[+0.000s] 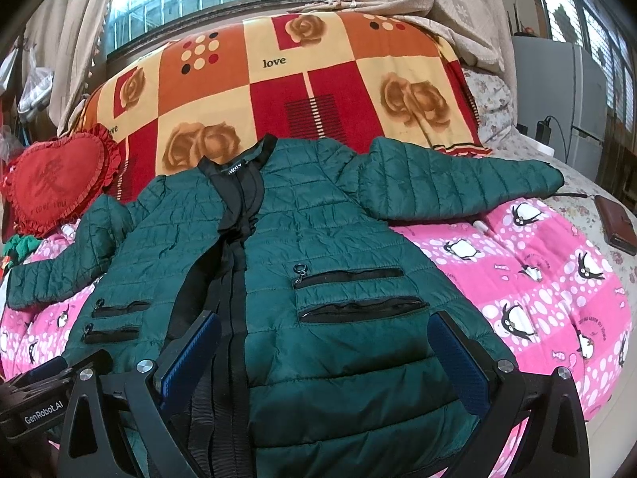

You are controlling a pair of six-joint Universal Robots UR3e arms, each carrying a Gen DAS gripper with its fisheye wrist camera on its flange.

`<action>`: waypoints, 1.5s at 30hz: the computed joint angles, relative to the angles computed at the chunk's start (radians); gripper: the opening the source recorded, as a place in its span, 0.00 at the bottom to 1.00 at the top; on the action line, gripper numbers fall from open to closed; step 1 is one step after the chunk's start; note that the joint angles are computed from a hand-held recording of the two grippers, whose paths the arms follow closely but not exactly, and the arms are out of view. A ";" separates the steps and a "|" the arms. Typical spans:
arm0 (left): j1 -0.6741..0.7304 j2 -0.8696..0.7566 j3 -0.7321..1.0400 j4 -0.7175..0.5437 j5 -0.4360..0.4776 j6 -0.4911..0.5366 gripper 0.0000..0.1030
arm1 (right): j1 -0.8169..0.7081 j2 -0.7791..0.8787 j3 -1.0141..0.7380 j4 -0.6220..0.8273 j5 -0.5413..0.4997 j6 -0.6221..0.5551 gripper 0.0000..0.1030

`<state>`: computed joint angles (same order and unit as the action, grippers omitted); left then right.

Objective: Fold large clothes

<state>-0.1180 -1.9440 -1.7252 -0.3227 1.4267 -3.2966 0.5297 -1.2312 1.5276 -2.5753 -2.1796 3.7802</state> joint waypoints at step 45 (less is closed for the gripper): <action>0.003 0.009 -0.016 0.002 -0.021 -0.020 0.98 | 0.001 -0.006 0.003 0.011 -0.006 0.007 1.00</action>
<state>-0.1146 -1.9347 -1.7416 -0.3202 1.4056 -3.3171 0.5303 -1.2368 1.5308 -2.5641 -2.1852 3.7874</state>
